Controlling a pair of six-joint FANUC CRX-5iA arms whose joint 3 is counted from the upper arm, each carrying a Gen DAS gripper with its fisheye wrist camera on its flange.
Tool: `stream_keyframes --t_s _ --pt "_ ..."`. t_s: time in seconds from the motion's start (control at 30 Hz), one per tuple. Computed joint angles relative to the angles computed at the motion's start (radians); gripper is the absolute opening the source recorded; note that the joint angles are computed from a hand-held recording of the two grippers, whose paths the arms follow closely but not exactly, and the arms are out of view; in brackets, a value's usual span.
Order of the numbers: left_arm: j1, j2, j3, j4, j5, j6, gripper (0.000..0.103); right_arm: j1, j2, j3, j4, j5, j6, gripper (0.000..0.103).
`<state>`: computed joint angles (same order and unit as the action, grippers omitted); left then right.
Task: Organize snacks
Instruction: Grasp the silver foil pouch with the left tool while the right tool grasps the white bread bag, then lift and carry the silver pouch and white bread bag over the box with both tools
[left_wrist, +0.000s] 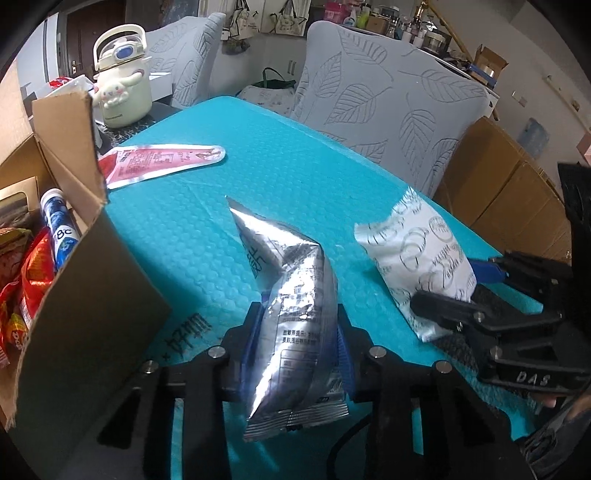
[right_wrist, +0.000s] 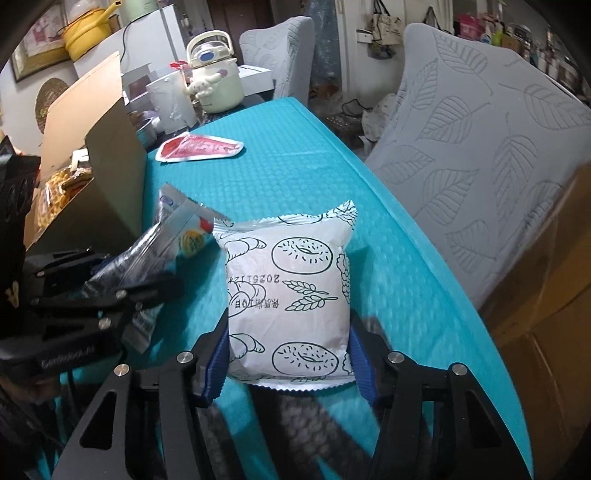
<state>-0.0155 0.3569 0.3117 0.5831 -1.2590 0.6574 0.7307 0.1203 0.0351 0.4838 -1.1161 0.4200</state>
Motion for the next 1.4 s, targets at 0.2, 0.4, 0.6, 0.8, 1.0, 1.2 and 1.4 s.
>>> stream_keyframes --t_s 0.2,0.4,0.6,0.8,1.0,1.2,1.4 --pt "0.022 -0.06 -0.057 -0.008 -0.013 0.002 0.036 0.063 -0.056 -0.054 0.005 -0.031 -0.085 0.056" --pt "0.066 -0.149 -0.147 -0.021 -0.038 -0.04 0.036 0.13 -0.095 -0.099 0.029 -0.035 -0.17 0.055" --pt "0.127 -0.232 -0.23 -0.029 -0.076 -0.071 0.036 0.197 -0.112 -0.129 0.051 -0.031 -0.235 0.055" --pt "0.172 -0.28 -0.276 -0.048 -0.113 -0.091 0.036 0.263 -0.109 -0.136 0.061 -0.042 -0.286 0.055" --pt "0.215 -0.313 -0.315 -0.066 -0.156 -0.11 0.036 0.313 -0.106 -0.127 0.051 -0.061 -0.303 0.055" --pt "0.235 -0.326 -0.336 -0.069 -0.153 -0.139 0.036 0.331 -0.091 -0.114 0.047 -0.075 -0.284 0.057" --pt "0.205 -0.335 -0.346 -0.094 -0.091 -0.177 0.042 0.32 -0.068 -0.09 0.032 -0.086 -0.255 0.064"
